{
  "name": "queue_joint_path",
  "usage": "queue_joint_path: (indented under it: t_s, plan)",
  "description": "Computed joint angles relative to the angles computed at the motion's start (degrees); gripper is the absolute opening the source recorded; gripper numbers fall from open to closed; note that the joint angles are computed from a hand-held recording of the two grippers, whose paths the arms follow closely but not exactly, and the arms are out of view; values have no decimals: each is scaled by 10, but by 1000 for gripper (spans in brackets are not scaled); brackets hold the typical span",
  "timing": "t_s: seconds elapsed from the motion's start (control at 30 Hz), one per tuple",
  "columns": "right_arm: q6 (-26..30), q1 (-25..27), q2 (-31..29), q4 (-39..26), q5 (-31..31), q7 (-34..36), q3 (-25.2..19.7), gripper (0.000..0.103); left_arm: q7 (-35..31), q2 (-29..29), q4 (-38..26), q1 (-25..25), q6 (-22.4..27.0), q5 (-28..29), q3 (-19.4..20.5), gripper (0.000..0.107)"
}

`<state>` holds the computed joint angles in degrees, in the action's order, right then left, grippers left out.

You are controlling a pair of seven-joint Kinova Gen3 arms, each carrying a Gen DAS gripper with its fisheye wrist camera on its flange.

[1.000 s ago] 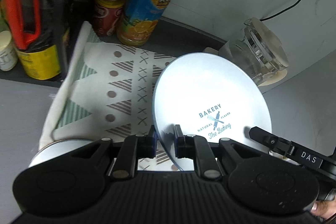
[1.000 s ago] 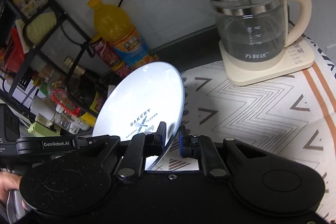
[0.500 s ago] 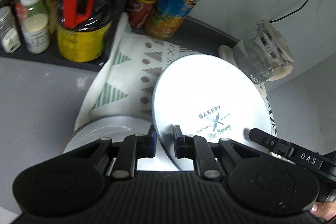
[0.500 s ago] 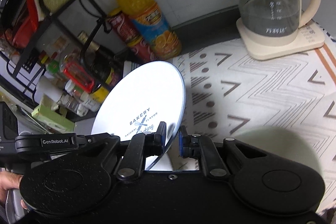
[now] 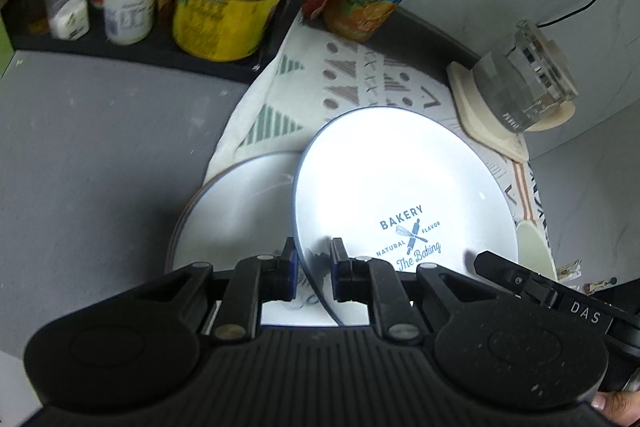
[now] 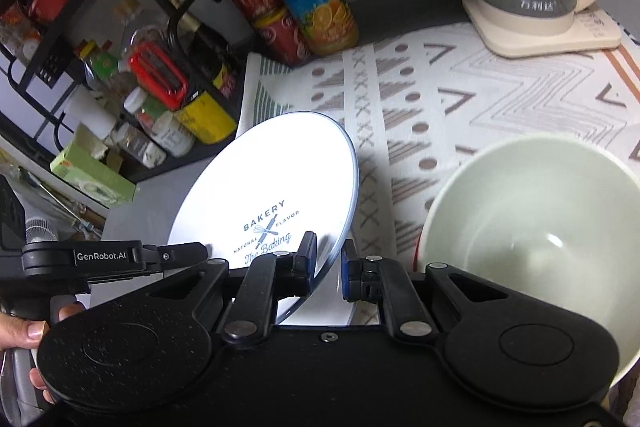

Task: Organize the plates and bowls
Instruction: 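Lift the 'BAKERY' plate with both grippers and carry it over the plate stack, then lower the 'BAKERY' plate onto the 'Sweet' plate and open both grippers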

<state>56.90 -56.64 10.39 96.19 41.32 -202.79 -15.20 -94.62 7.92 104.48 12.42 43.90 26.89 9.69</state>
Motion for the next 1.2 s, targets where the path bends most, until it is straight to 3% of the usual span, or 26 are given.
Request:
queue_joint_path:
  t_s: [0.33,0.6,1.2]
  plan:
    - [33,-33,31,-23,-21,-12,3,12,-45,-6,44,-16,-8,28,-5,13]
    - [51,-43,55,-48,-51,19,14,13,-61,1,63,-18,-22,34,-5,12]
    - [62,-49,85,-75,-75,62,38,15,-59,22,73,-20,-41,24,0,13]
